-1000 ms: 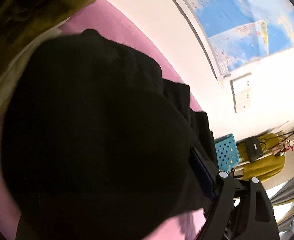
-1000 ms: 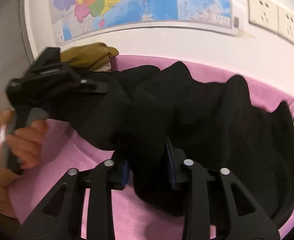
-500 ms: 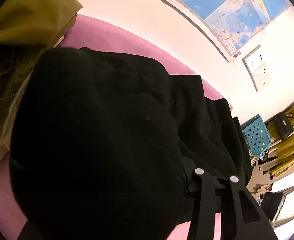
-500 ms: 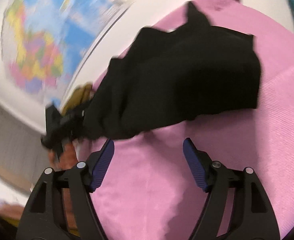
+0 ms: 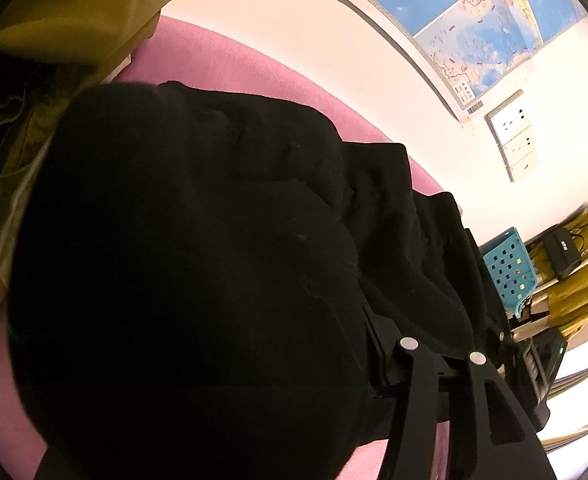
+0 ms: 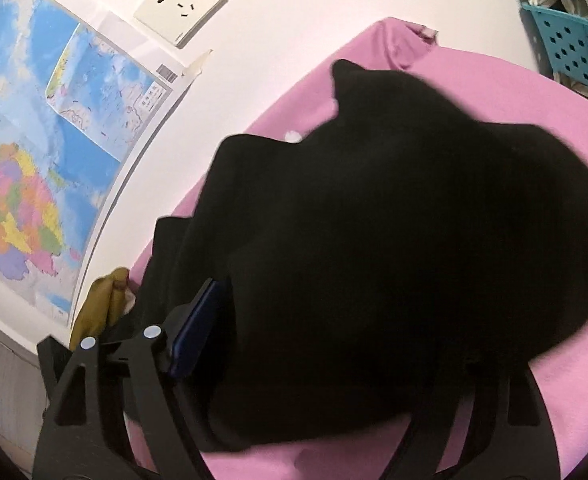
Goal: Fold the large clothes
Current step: 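Grasp the black jacket bundle with the left gripper while the right gripper holds it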
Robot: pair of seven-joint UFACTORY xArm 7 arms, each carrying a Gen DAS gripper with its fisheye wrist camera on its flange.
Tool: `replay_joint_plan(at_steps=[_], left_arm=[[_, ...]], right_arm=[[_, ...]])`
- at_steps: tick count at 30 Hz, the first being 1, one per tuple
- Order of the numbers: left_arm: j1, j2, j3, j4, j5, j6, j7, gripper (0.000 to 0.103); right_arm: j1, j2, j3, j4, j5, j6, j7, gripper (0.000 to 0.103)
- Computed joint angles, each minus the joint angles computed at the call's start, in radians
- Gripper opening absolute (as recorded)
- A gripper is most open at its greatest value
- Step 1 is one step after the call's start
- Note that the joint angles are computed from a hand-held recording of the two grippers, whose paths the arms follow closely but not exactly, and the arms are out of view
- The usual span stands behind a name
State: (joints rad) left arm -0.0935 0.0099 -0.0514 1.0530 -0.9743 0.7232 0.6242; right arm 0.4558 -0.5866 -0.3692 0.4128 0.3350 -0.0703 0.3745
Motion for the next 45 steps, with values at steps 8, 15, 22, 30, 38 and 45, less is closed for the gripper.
replay_joint_plan(at_steps=[8, 15, 22, 30, 38, 45], left_arm=[[-0.003, 0.033, -0.011, 0.058, 0.075, -0.04, -0.031, 0.061], [-0.018, 0.041, -0.038, 0.052, 0.124, -0.128, -0.014, 0.064], [-0.045, -0.01, -0.038, -0.011, 0.175, -0.205, -0.009, 0.038], [-0.048, -0.008, -0.019, -0.02, 0.163, -0.196, -0.002, 0.05], [-0.056, -0.124, 0.008, -0.075, 0.174, -0.133, -0.016, 0.023], [-0.07, -0.358, 0.126, -0.248, 0.103, 0.036, 0.12, 0.028]], right_arm=[[0.238, -0.005, -0.265, 0.052, 0.012, -0.013, -0.103, 0.049], [0.33, -0.067, -0.383, 0.048, 0.036, 0.01, -0.224, 0.03], [0.338, -0.099, -0.401, 0.051, 0.082, 0.052, -0.304, 0.031], [0.329, -0.102, -0.398, 0.073, 0.162, 0.112, -0.4, 0.033], [0.243, -0.25, -0.316, 0.028, 0.216, 0.171, -0.469, 0.019], [-0.013, -0.486, -0.135, -0.107, 0.237, 0.383, -0.466, 0.023]])
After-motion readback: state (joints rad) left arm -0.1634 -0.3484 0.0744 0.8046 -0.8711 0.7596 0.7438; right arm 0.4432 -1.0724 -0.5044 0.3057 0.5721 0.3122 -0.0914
